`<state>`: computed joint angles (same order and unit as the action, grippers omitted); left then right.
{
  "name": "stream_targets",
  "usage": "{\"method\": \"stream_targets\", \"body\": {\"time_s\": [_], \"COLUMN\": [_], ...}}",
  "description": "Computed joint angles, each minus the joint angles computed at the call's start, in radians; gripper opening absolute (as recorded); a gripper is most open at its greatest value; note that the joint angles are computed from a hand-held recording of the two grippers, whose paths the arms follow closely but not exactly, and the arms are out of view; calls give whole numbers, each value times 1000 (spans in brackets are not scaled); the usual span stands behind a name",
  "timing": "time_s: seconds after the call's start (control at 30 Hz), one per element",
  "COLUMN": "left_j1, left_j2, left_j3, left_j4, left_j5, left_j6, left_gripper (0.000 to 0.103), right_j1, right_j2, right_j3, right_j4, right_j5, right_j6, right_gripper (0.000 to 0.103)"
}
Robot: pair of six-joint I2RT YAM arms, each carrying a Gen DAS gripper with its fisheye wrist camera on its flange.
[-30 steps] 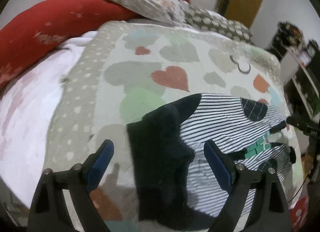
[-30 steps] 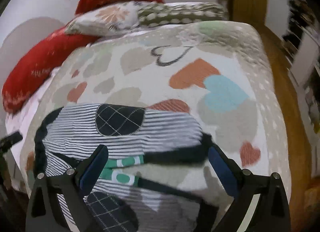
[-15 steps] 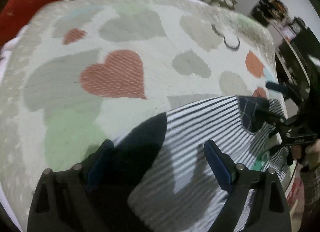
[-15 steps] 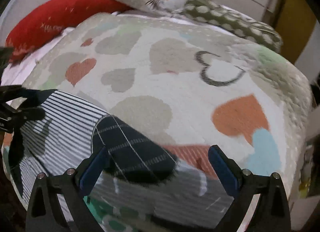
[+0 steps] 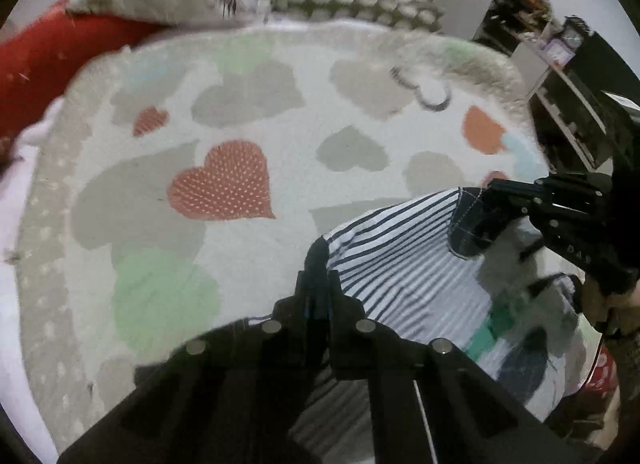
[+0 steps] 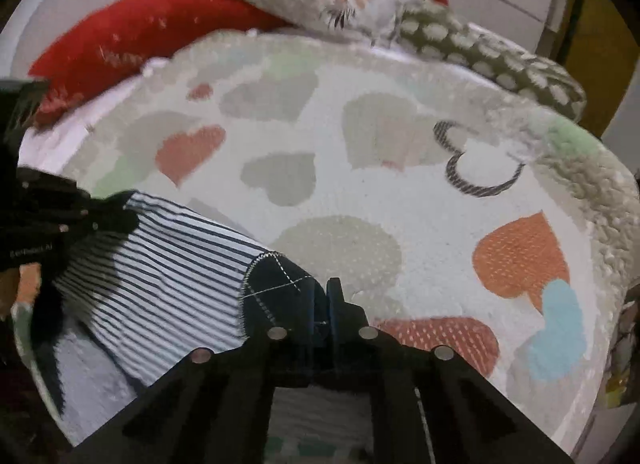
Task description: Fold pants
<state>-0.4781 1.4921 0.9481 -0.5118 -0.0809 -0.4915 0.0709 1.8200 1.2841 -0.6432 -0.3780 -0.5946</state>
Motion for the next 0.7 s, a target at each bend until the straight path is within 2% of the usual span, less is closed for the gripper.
{"method": "stream_targets", "body": {"time_s": [0.13,0.27,0.37,0.47,0.53,0.63,0.67,0.7], "left_j1": [-138,-378,-569,-724,-778,-843,-853,-856], "left_j2": [-177,-329,-335,-280,-266,-262,-259,-256], "left_j3": [-79,-169,-225,-273,-307,-338,-336,-332], "left_j4": [-43,-122,-155,-183,-164,-145,-148,-152], "left_j5": [-88,-233,-327,-391,-398,-423,-437,-445], "left_j6": [-94,-290,-484,-676,-752,-837,-850,-861], "left_gripper": [7,7,7,8,12,19,22,23], "right_j1": [-65,-190,-304,-407,-451,-457,-448,-438], "right_j2": [-164,-301,-365,-403,-433,-514,-501,-485], "right_j3": [-108,-200,-293,-408,-493,-574,-547,-517], "right_j4": [-34,-152,-265,-341,-315,-197,-189,-181], "right_j5": [-79,-199,-269,-268,-230,-171,-173,-176], "right_j6": [-34,-127,-251,-394,-435,-387,-349,-307], "right_gripper": [5,4,4,4,4,6,12,34]}}
